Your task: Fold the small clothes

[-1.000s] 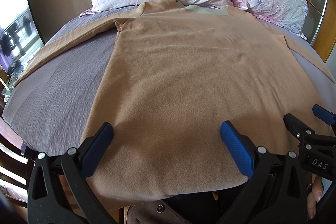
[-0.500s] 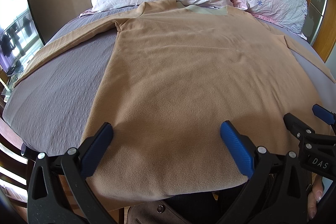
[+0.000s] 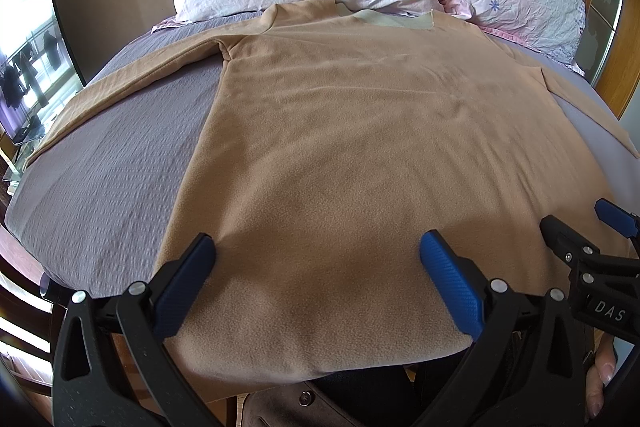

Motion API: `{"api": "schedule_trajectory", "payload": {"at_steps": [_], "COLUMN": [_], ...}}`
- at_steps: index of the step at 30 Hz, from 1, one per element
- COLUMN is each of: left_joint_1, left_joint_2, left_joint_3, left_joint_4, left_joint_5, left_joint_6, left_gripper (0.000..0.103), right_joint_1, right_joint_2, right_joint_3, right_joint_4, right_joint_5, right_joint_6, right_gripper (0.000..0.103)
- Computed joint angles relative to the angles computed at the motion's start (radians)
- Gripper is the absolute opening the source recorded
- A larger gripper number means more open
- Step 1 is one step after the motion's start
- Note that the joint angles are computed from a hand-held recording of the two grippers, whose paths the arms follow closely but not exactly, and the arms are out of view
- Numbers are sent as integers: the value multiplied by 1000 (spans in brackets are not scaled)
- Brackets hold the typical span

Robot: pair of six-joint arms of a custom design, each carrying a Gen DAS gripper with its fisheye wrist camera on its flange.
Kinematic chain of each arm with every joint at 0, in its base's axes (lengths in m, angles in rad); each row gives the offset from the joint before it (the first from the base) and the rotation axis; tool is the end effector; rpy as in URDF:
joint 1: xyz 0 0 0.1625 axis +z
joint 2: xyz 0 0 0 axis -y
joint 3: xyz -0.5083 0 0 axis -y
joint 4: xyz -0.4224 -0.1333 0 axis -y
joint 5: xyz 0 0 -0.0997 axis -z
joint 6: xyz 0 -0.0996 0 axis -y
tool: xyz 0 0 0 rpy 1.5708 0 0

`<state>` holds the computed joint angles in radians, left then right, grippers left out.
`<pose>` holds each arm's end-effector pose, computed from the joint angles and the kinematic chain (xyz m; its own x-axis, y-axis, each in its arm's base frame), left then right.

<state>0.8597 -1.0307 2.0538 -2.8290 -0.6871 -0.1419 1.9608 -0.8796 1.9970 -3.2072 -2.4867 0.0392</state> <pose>-0.2277 -0.5865 0.1996 -0.6819 0.1706 -0.7113 0.5437 0.7686 -0.3369 0.2881 -0.5581 0.1712 -0.7253 0.1637 0.6687 -0.3019 0.7973 -0.5226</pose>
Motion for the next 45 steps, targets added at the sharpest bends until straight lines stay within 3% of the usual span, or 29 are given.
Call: {"api": "schedule_trajectory", "payload": {"at_steps": [15, 18, 23, 24, 25, 27, 32, 35, 38, 39, 42, 44, 45], "left_joint_1": [0, 0, 14, 20, 29, 54, 118, 154, 183, 199, 237, 260, 268], "left_joint_2": [0, 4, -11, -11, -12, -21, -23, -24, -25, -27, -44, -54, -58], "left_joint_3": [1, 13, -2, -10, -17, -35, -122, -167, -207, -225, -246, -259, -261], "left_joint_4": [-3, -53, -60, -83, -132, -200, -191, -184, -161, -145, -125, -120, -124], "left_joint_5": [0, -1, -34, -35, -45, -91, -171, -182, -144, -142, -169, -173, -172], "left_joint_6": [2, 38, 100, 113, 140, 184, 164, 134, 83, 54, 0, -29, -39], "left_gripper": [101, 101, 101, 101, 101, 101, 101, 101, 101, 101, 101, 101, 101], "right_joint_1": [-3, -29, -123, -164, -200, -283, -443, -497, -523, -528, -544, -542, -503], "right_joint_2": [5, -21, -163, -211, -250, -331, -448, -468, -463, -459, -457, -458, -434], "right_joint_3": [6, 26, 61, 67, 68, 57, 21, 7, -13, -19, -29, -35, -57], "right_joint_4": [-34, -80, -170, -186, -181, -117, 15, -3, -24, -31, -8, -5, -29], "right_joint_5": [8, 84, 198, 214, 218, 211, 249, 306, 325, 312, 277, 269, 222], "right_joint_6": [-25, -108, -32, 22, 82, 225, 489, 529, 548, 548, 567, 552, 497], "right_gripper": [102, 102, 102, 99, 87, 77, 72, 69, 66, 57, 7, 7, 7]}}
